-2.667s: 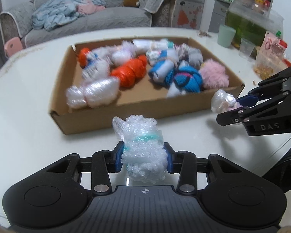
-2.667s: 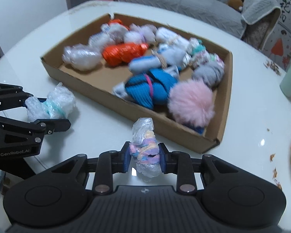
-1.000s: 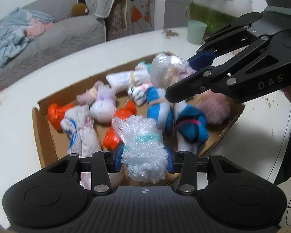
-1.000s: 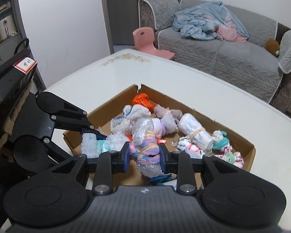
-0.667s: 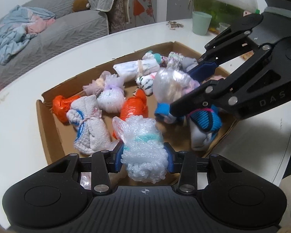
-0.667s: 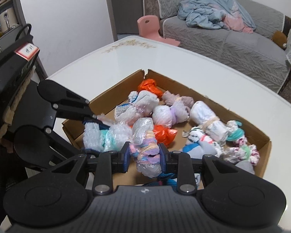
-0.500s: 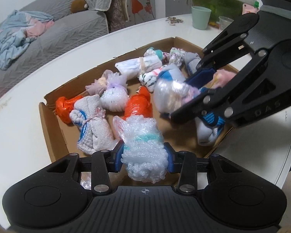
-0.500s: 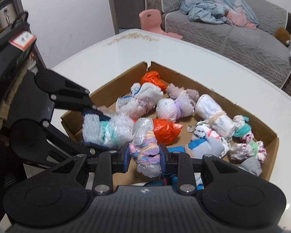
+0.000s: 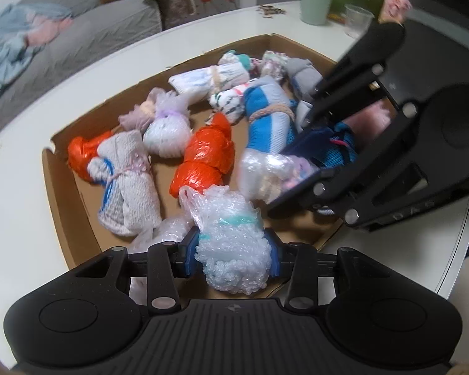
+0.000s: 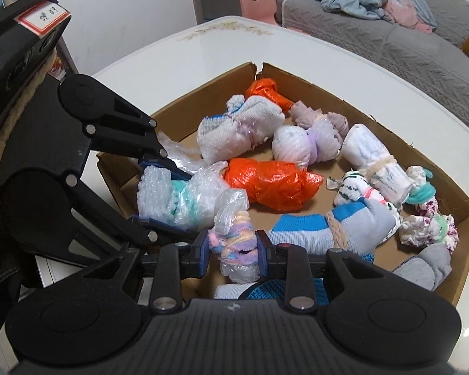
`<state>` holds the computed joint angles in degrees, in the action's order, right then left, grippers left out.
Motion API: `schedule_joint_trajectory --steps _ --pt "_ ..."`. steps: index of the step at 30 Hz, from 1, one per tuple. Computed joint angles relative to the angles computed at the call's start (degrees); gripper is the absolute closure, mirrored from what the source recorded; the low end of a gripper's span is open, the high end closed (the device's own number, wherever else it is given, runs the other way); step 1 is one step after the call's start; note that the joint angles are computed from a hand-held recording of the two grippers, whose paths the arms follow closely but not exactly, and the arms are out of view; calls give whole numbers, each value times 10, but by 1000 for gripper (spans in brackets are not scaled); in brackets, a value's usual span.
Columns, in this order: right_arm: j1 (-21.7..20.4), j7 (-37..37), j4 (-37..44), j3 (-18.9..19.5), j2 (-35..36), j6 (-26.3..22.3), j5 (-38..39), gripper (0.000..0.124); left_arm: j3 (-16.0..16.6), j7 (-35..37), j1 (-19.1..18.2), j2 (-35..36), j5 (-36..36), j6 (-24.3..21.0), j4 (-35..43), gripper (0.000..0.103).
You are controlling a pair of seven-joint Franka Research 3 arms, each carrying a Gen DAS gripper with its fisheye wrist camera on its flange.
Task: Organize objects
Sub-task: 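Lower both bundles into the box and open both tools to release them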
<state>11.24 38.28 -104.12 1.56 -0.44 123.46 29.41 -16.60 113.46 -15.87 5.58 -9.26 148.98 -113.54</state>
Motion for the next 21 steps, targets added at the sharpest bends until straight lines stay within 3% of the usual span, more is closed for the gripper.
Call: schedule_joint_trajectory --steps 21 --pt "2 6 1 2 9 2 -47 97 3 -112 -6 6 36 -44 19 55"
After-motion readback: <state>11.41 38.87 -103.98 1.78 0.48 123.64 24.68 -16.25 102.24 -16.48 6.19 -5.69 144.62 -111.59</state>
